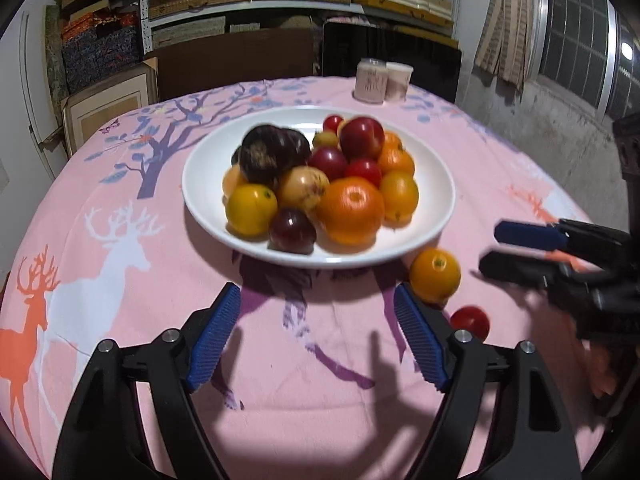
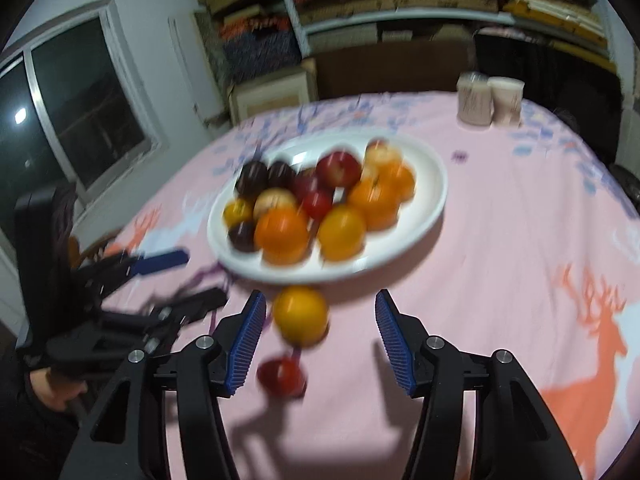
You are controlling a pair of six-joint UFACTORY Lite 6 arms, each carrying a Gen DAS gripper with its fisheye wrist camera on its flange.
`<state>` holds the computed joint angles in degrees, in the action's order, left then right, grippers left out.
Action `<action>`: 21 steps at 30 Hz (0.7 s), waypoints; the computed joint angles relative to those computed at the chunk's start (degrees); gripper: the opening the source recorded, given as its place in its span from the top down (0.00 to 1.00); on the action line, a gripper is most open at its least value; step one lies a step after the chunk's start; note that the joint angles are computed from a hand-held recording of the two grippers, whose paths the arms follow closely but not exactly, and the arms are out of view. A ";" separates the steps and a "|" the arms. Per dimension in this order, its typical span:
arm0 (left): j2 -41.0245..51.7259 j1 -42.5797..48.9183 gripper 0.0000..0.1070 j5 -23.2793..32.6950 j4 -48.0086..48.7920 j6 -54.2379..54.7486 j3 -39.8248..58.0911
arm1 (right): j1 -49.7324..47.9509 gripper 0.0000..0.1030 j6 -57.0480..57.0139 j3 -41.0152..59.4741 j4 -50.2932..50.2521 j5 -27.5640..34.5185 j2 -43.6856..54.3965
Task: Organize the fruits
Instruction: 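Lower the plum onto the white plate and open the left gripper, then grasp an orange with the left gripper while the right gripper holds the red tomato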
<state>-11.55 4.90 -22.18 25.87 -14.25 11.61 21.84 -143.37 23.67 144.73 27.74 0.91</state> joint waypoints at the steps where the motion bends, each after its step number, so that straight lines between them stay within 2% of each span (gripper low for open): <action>1: 0.38 -1.27 0.28 0.37 -4.69 3.89 -0.14 | 2.00 0.44 -2.41 -0.96 2.37 -1.20 -0.24; 3: 1.17 -3.02 0.28 0.34 -12.63 10.45 -0.45 | 6.43 0.44 -9.05 -1.88 8.87 -2.86 0.13; 5: 2.00 -3.15 0.28 0.20 -15.47 12.63 -0.52 | 9.26 0.47 -13.93 -1.11 13.78 -3.45 2.24; 6: 2.38 -2.82 0.28 0.06 -15.55 12.66 -0.55 | 9.95 0.56 -15.19 -0.70 15.09 -3.61 3.08; 9: 2.95 -1.30 0.27 -0.28 -14.15 11.45 -0.51 | 9.83 0.70 -10.37 2.30 10.13 -3.80 7.54; 12: 4.03 -0.30 0.27 -0.30 -12.46 9.70 0.15 | 8.59 0.70 -6.82 2.73 6.84 -2.62 8.64; 16: 5.05 -0.38 0.27 -0.33 -12.11 9.65 0.64 | 7.25 0.71 -8.44 -0.06 9.18 -0.87 6.18; 21: 2.84 -2.52 0.27 0.22 -12.68 9.70 -0.18 | 7.39 0.71 -22.33 -7.27 23.62 -0.79 -3.12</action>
